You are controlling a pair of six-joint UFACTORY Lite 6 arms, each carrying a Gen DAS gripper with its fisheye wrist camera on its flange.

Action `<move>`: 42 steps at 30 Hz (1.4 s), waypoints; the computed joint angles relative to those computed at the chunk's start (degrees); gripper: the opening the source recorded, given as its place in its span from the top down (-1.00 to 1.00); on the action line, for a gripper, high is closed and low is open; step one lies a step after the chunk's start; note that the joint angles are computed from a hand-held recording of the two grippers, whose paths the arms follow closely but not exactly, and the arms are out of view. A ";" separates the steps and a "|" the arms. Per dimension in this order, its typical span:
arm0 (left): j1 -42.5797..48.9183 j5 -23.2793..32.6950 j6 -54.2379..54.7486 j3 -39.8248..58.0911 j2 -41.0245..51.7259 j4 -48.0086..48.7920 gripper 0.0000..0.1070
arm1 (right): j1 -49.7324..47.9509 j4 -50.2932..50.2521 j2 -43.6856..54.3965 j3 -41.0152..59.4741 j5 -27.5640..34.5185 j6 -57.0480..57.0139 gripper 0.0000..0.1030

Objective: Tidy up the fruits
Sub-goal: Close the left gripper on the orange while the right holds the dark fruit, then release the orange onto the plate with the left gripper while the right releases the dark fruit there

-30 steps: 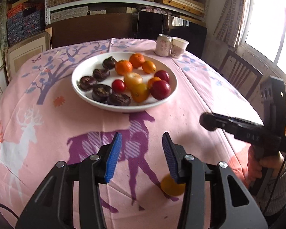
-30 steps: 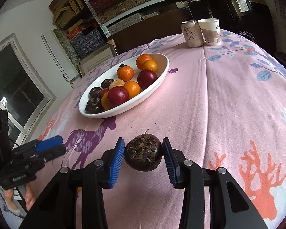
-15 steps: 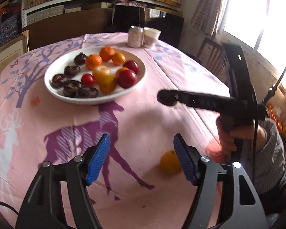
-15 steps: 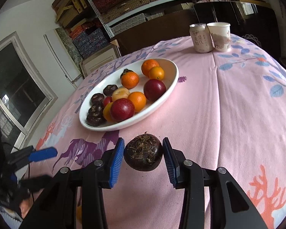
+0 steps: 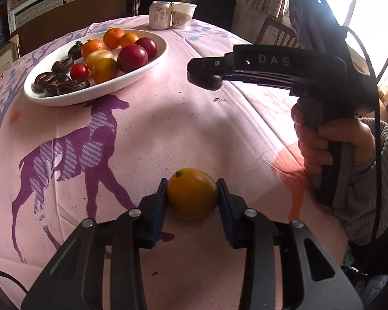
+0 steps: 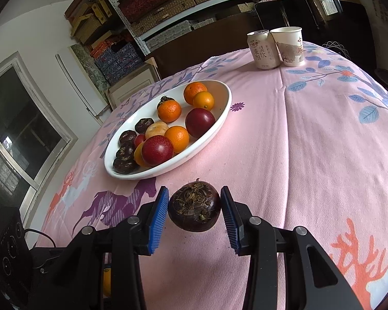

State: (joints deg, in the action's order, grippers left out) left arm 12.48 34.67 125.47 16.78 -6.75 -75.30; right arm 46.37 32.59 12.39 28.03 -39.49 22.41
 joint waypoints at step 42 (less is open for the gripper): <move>14.90 4.01 -1.87 25.21 20.72 -16.79 -0.84 | 8.75 22.78 1.43 3.79 -7.77 -13.47 -0.69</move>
